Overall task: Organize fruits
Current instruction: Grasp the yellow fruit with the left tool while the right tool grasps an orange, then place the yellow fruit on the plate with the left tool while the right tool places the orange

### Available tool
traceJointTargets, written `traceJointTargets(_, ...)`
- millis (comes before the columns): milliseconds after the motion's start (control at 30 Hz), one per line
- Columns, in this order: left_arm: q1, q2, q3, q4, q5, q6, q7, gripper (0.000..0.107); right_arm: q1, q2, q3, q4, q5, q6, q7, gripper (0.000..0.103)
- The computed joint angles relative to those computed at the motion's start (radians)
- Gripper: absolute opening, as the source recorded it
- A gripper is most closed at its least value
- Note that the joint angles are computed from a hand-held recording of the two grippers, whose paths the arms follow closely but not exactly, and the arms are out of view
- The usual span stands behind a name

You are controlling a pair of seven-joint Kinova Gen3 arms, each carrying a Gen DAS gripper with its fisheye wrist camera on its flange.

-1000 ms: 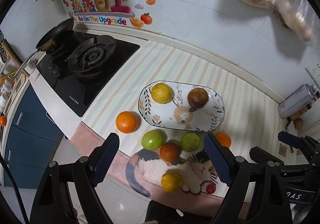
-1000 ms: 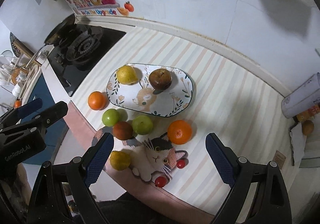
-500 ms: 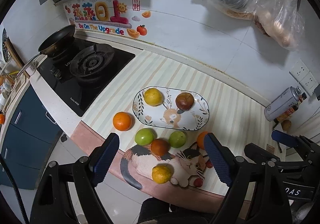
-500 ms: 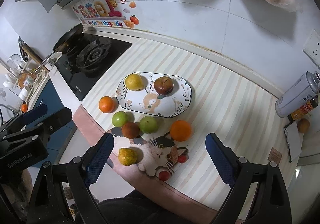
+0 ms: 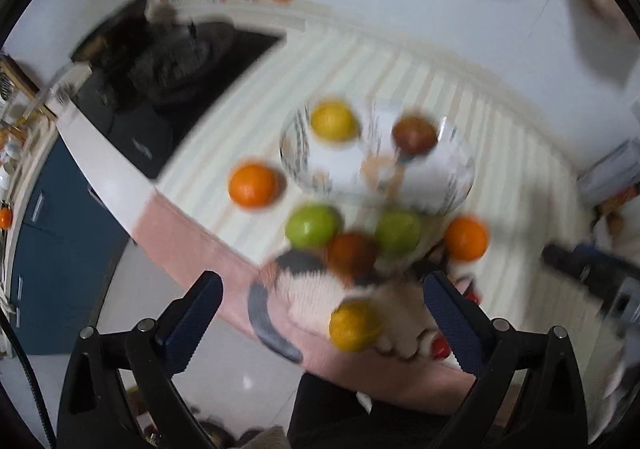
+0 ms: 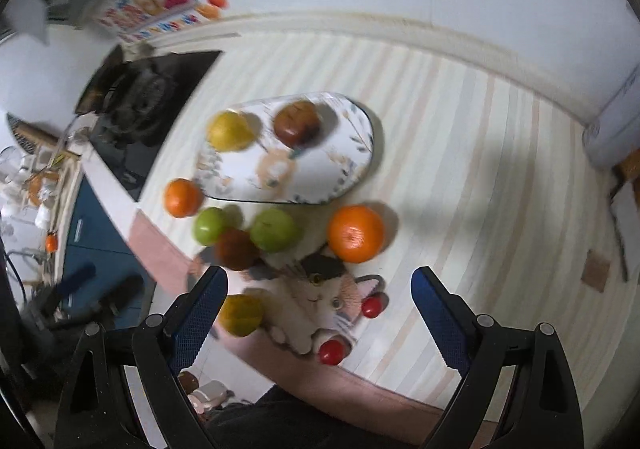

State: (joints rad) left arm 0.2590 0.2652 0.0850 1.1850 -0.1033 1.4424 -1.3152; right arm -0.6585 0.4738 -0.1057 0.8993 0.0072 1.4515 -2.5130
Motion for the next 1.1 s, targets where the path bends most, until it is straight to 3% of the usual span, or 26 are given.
traceJointTargets(167, -0.027, 0.074, 0.009, 0.114, 0.087, 0.0, -0.024, 0.102, 0.059, 0.058, -0.01, 0.086, -0.056, -0.067, 0.025, 0.095)
traceJointTargets(267, -0.064, 0.102, 0.006, 0.158, 0.167, -0.005, -0.027, 0.102, 0.063, 0.122, -0.008, 0.055, -0.059, -0.048, 0.057, 0.094)
traceJointTargets(433, -0.074, 0.127, 0.009, 0.193, 0.203, -0.026, -0.038, 0.101, 0.071, 0.201, 0.005, 0.001, -0.07, -0.023, 0.074, 0.093)
traceJointTargets(467, -0.074, 0.131, 0.012, 0.198, 0.211, -0.033, -0.045, 0.095, 0.073, 0.219, 0.005, -0.015, -0.075, -0.015, 0.078, 0.092)
traceJointTargets(533, -0.068, 0.141, 0.016, 0.201, 0.211, -0.039, -0.055, 0.081, 0.082, 0.247, 0.002, -0.039, -0.091, -0.005, 0.088, 0.078)
traceJointTargets(567, -0.064, 0.15, 0.018, 0.201, 0.212, -0.038, -0.059, 0.065, 0.089, 0.261, -0.004, -0.046, -0.104, -0.004, 0.097, 0.076)
traceJointTargets(600, -0.063, 0.156, 0.019, 0.204, 0.216, -0.038, -0.061, 0.057, 0.094, 0.263, -0.006, -0.039, -0.117, -0.02, 0.099, 0.07)
traceJointTargets(700, -0.048, 0.141, 0.014, 0.222, 0.204, -0.064, -0.047, 0.056, 0.08, 0.27, -0.004, -0.059, -0.117, -0.002, 0.106, 0.066)
traceJointTargets(800, -0.037, 0.13, 0.014, 0.231, 0.194, -0.076, -0.037, 0.056, 0.099, 0.245, -0.04, -0.005, -0.18, -0.041, 0.133, 0.066)
traceJointTargets(1100, -0.039, 0.12, 0.011, 0.252, 0.183, -0.1, -0.025, 0.056, 0.085, 0.224, -0.04, 0.074, -0.214, -0.091, 0.128, 0.067)
